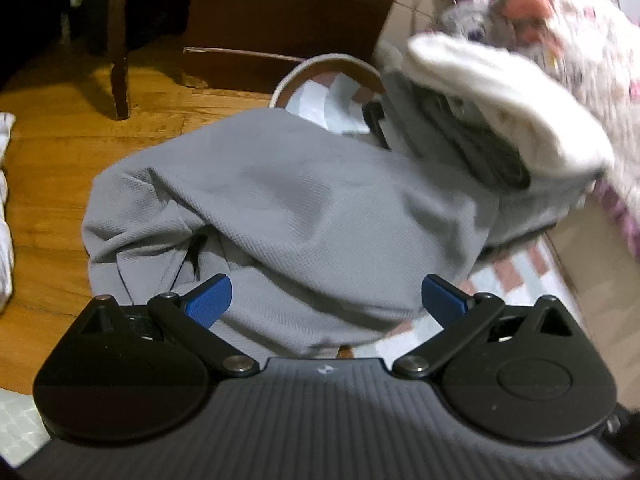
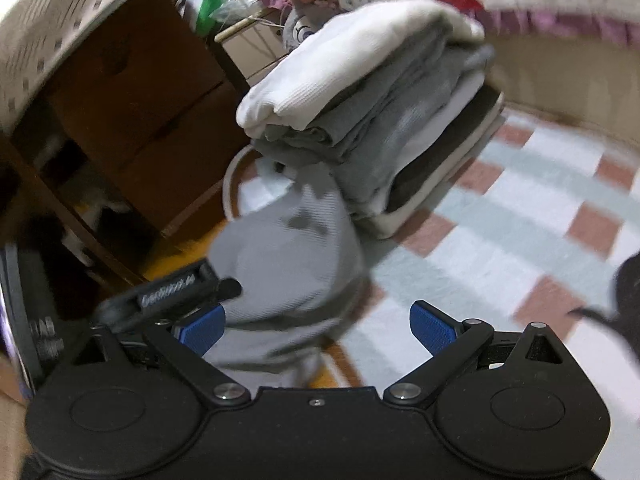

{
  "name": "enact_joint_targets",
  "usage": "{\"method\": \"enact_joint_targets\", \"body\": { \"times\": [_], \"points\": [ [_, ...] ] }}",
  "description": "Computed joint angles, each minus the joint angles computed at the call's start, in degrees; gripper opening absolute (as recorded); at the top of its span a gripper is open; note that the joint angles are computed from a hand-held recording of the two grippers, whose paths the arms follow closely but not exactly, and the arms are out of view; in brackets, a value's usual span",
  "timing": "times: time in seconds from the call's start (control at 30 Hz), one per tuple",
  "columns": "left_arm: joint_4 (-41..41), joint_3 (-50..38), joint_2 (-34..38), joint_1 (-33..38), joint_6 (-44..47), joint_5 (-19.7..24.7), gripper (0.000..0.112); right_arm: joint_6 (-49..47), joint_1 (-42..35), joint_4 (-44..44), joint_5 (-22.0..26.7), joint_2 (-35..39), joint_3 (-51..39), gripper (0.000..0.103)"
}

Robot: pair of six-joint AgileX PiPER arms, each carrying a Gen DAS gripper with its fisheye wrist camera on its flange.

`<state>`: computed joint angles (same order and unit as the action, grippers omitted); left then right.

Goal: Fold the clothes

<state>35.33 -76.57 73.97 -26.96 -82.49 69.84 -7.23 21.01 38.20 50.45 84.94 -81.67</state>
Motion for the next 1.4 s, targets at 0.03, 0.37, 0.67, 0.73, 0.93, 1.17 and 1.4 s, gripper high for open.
{"method": "enact_joint_targets", "body": {
  "times": [0.03, 0.37, 0.67, 0.73, 0.93, 1.17, 1.4],
  "points": [
    [0.59, 0.99, -0.98, 0.53, -0.98, -0.79, 0.095, -1.18, -0.87, 2.92, 0.09, 1.44, -0.24, 0.101],
    [-26.24, 0.47, 2.67, 26.70, 22.12, -12.75, 0.076, -1.60, 3.09, -0.17, 4.04, 23.66, -20.57, 0.101],
    [-27.94, -0.89, 13.02, 34.45, 13.71, -10.59, 0.083, 7.10, 6.24, -0.87, -0.82, 39.73, -33.87, 0.100],
    [-39.03, 4.55, 11.32, 38.65, 17.92, -17.78, 0.096, 5.77, 7.29, 2.28, -3.67, 40.04, -30.95, 0.086],
    [-72.11, 20.08, 8.40, 46.15, 32.24, -31.53, 0.089, -8.33, 6.71, 30.82, -6.79, 37.72, -15.91, 0.025],
    [-83.15, 21.59, 4.09, 47.93, 49.52, -35.14, 0.037, -22.01, 4.80, 50.77, -1.33, 31.36, -3.85, 0.017],
    [-91.77, 21.90, -0.32, 48.06, 63.25, -35.50, 0.030, -28.10, 1.53, 55.13, 2.91, 20.62, 3.29, 0.016]
  ]
}}
